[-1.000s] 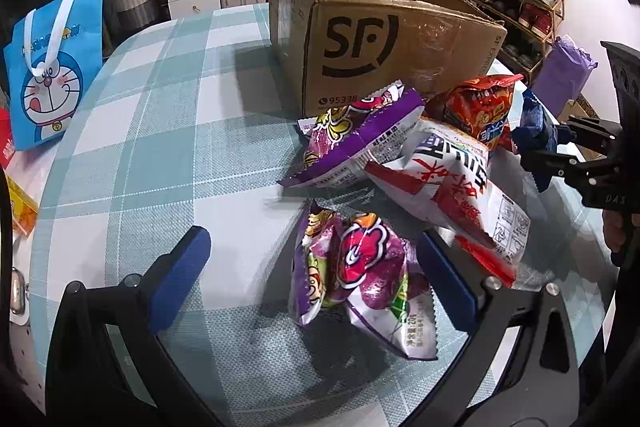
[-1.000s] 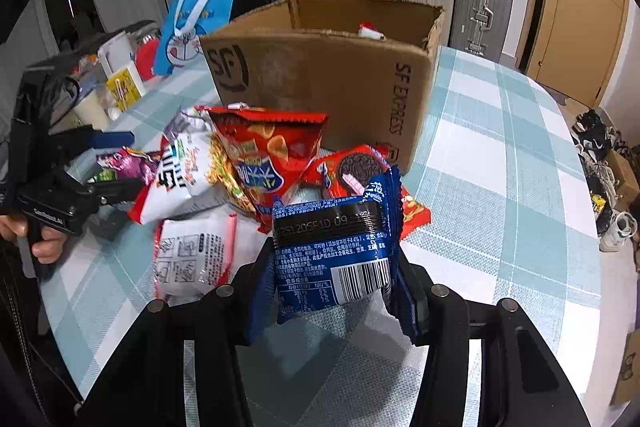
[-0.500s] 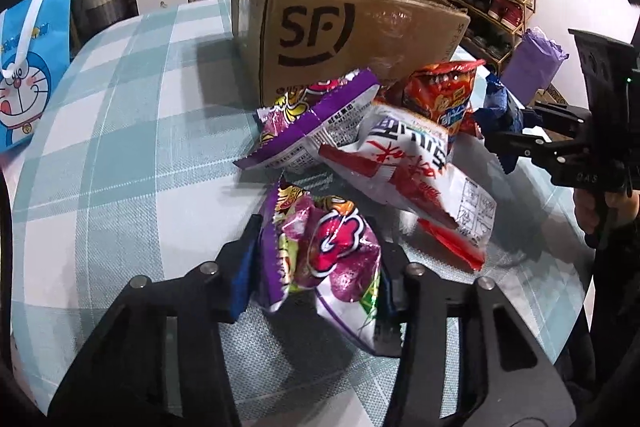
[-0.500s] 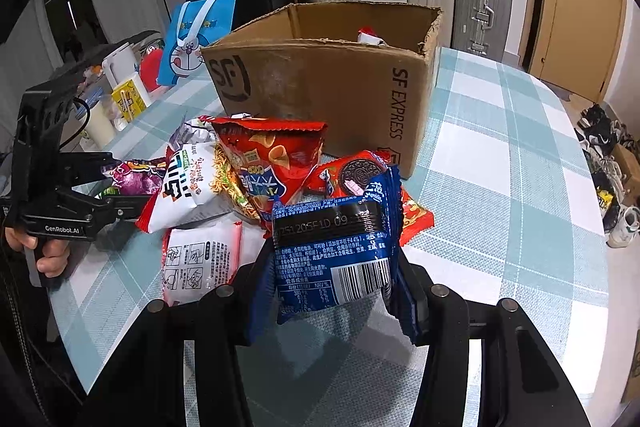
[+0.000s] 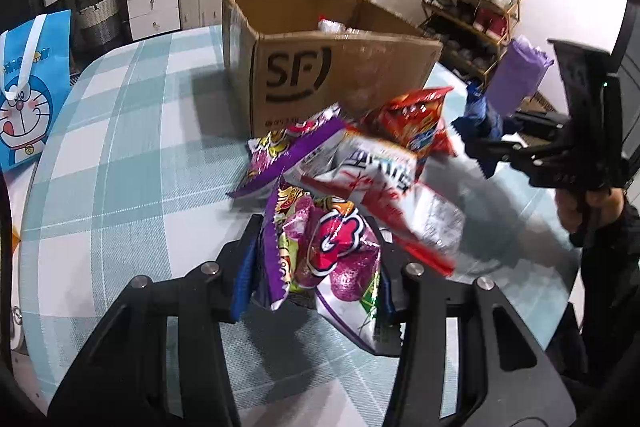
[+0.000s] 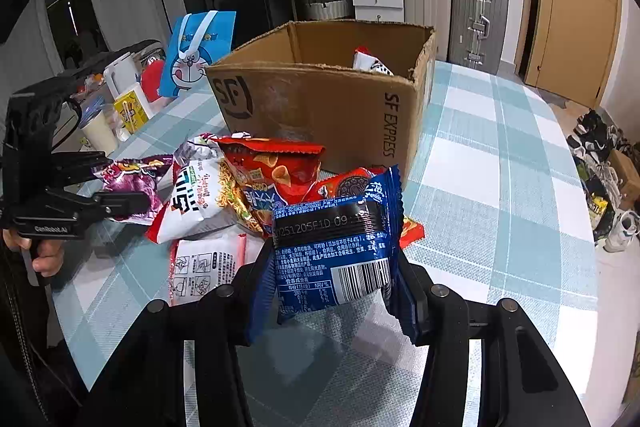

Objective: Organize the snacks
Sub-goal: 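Grasp the purple candy bag with the left gripper while the right grasps the blue biscuit pack, then carry both packs into the cardboard box and open both grippers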

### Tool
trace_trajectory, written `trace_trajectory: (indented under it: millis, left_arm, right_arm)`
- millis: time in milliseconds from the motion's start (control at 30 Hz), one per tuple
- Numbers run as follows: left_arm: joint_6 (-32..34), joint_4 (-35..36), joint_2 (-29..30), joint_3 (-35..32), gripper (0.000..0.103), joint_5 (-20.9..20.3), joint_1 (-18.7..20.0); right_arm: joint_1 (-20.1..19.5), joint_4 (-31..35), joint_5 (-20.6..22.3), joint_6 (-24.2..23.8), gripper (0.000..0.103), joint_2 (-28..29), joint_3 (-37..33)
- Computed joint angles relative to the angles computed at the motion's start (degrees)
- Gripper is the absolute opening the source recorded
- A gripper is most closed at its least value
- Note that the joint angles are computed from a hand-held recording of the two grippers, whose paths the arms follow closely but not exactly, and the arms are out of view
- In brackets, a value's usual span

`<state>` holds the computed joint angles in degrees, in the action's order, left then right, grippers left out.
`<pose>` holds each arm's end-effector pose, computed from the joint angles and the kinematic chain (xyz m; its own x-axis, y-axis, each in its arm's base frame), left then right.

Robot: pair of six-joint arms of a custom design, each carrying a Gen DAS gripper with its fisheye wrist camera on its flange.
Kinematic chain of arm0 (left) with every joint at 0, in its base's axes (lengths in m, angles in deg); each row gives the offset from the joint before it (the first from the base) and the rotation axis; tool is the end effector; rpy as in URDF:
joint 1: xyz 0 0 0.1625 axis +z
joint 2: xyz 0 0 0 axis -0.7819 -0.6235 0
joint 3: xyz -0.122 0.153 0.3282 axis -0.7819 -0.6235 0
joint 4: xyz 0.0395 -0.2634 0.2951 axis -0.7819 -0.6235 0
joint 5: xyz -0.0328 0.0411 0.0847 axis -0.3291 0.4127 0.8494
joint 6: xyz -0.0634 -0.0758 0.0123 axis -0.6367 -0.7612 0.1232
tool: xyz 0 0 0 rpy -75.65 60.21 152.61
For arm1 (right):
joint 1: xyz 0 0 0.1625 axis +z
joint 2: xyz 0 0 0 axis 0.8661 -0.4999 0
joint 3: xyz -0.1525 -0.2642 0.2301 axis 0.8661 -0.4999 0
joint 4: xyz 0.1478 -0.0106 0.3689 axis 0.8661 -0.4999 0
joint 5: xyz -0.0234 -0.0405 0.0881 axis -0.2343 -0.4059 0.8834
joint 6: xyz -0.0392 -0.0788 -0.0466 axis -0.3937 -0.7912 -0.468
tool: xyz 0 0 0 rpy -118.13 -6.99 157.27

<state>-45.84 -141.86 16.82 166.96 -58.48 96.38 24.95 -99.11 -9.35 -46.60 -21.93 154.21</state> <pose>-0.2865 -0.5740 0.0707 -0.8018 0.1598 -0.5758 0.4770 0.7515 -0.4557 0.0650 -0.6569 0.2510 -0.6126 -0.6469 0.4540 -0.7760 0.6015 -0.1900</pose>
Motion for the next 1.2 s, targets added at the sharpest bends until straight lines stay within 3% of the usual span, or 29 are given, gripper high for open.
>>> trace_trajectory:
  millis: [200,667,1200]
  left_arm:
    - [0.76,-3.95,-1.02,1.12,0.045,0.90,-1.47]
    - [3.46,-13.42,0.48,-0.18,0.045,7.72,-3.96]
    - [10.13,-13.29,6.29,-14.60,0.045,8.49,-2.27]
  right_arm:
    - [-0.14,0.45,1.94,0.21,0.052,-1.05,0.48]
    - [0.12,-2.55,6.49,1.83,0.052,-3.47,2.33]
    - [2.60,-3.96,7.50,4.66,0.052,-1.50,-1.65]
